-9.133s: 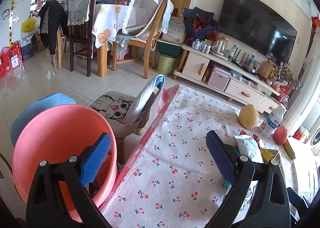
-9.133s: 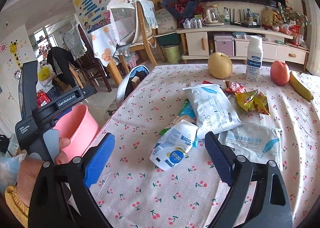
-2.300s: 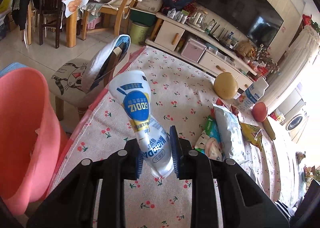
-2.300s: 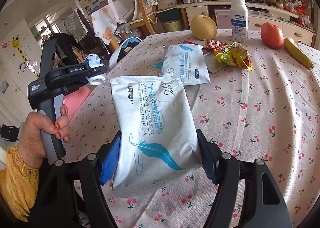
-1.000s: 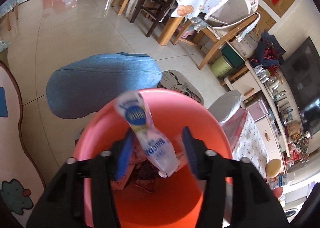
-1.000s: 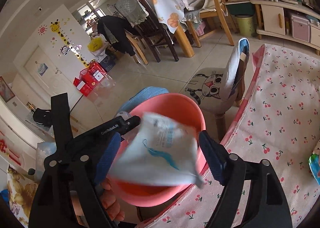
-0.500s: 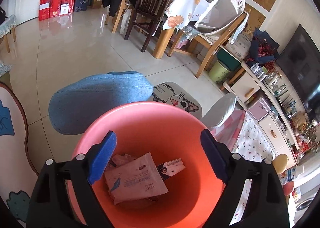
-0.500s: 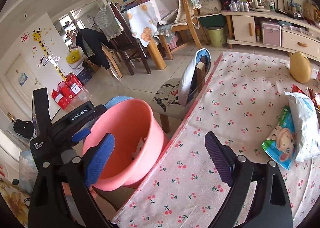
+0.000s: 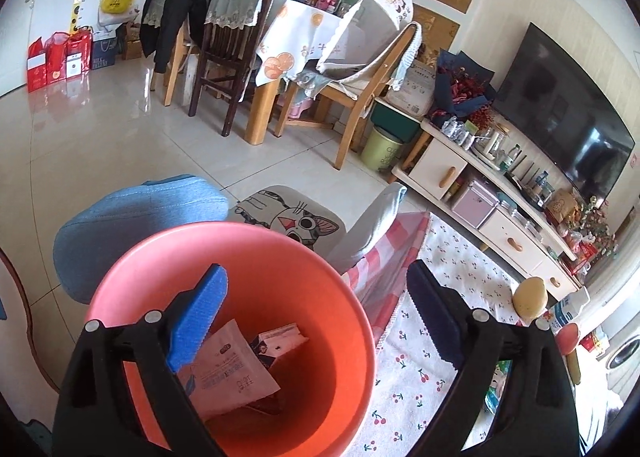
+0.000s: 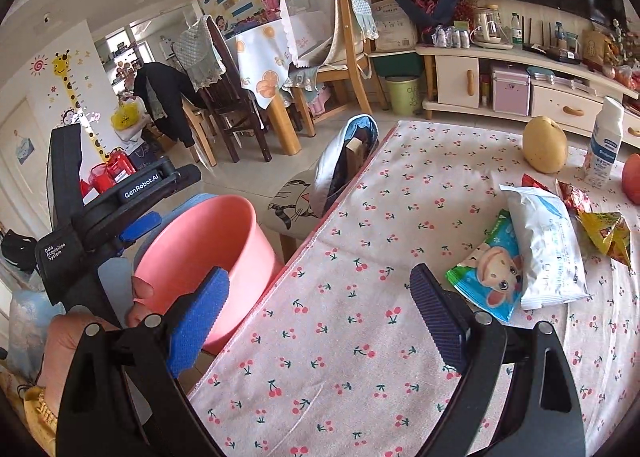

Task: Collect trash
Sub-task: 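Move both tools back over the table toward the remaining snacks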

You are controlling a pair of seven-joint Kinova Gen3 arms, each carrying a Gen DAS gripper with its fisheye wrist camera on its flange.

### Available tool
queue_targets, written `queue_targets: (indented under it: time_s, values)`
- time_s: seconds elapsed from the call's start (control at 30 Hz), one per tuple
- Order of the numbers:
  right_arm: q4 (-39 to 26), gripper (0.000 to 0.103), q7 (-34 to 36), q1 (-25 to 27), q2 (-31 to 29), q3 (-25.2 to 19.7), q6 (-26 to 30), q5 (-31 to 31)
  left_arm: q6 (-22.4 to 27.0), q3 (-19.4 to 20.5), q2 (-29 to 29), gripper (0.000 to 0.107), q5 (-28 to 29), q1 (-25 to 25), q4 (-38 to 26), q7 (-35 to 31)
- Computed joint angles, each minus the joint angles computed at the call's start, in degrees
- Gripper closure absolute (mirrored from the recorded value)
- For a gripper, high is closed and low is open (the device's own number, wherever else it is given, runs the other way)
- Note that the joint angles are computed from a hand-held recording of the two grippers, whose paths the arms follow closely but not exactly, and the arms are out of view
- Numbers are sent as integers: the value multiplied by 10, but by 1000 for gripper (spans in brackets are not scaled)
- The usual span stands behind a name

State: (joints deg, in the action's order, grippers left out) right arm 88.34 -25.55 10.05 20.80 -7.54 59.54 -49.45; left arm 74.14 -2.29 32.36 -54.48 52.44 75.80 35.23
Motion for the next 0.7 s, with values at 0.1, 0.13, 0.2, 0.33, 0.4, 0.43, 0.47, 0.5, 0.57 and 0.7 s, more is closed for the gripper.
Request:
queue_targets:
  time_s: [0.1, 0.13, 0.2, 0.33, 0.4, 0.43, 0.47, 0.5, 0.57, 0.7]
  values:
    - [-4, 12, 2, 9, 4, 4, 5, 0, -1, 1, 14, 13, -4, 0, -21, -25]
    - [-5, 12, 2, 11, 5, 5, 6, 0, -2, 1, 18, 13, -3, -1, -28, -35]
    - [-7, 12, 7, 18, 8, 6, 9, -2, -5, -1, 25, 12, 0, 0, -40, -48]
    - [-7, 12, 23, 34, 11, 8, 9, -6, -15, -9, 38, 12, 1, 5, -58, -69]
    - [-7, 12, 30, 41, 13, 10, 10, -8, -22, -13, 45, 12, 3, 7, -69, -82]
    - [-8, 12, 31, 44, 15, 10, 11, -9, -24, -15, 50, 12, 2, 9, -75, -88]
    - [-10, 12, 32, 48, 17, 11, 15, -10, -27, -17, 55, 12, 4, 9, -84, -97]
    - [-11, 12, 34, 52, 19, 11, 16, -10, -31, -18, 60, 12, 8, 8, -92, -107]
    - [-14, 12, 37, 59, 23, 13, 19, -11, -40, -21, 68, 12, 14, 8, -107, -128]
    - [-26, 12, 40, 76, 36, 15, 28, -14, -44, -33, 90, 12, 20, 17, -145, -170]
